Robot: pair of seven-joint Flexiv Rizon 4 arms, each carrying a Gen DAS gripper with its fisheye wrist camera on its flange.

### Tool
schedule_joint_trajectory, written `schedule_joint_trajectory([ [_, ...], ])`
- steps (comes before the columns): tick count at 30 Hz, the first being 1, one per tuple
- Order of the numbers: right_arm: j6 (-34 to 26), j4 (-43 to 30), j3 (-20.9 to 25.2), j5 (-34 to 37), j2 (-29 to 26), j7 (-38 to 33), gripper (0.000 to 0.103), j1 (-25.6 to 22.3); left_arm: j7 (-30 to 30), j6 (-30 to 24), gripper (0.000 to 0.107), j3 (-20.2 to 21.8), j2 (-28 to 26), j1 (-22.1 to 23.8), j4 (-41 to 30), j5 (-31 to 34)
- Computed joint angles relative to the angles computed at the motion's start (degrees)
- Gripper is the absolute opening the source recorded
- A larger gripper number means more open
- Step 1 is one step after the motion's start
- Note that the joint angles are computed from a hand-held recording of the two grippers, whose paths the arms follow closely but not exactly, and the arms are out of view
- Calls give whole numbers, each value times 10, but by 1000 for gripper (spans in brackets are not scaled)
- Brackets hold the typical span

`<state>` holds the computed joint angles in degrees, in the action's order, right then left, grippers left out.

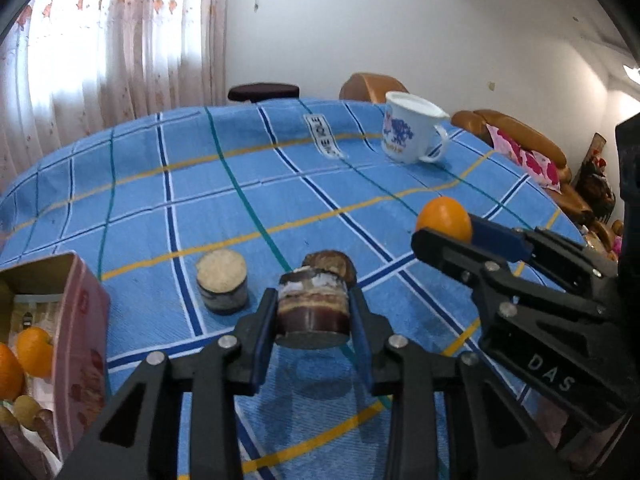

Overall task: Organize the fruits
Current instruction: 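Carry the cake and orange over the tin box and open both tools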

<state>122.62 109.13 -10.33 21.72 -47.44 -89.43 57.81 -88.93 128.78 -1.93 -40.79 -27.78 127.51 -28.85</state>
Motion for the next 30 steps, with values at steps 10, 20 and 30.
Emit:
schedule_joint_trajectory([
  [10, 49, 6, 42, -14, 1, -21, 39, -29, -1, 82, 36, 0, -8, -14, 13, -28],
  [20, 93, 9, 74, -11, -1, -50, 39, -48, -15, 144, 36, -18, -18, -1, 23, -33],
  [30, 128, 12, 97, -8, -4, -72, 39, -61, 5, 188, 36, -23, -26, -20, 24, -71],
])
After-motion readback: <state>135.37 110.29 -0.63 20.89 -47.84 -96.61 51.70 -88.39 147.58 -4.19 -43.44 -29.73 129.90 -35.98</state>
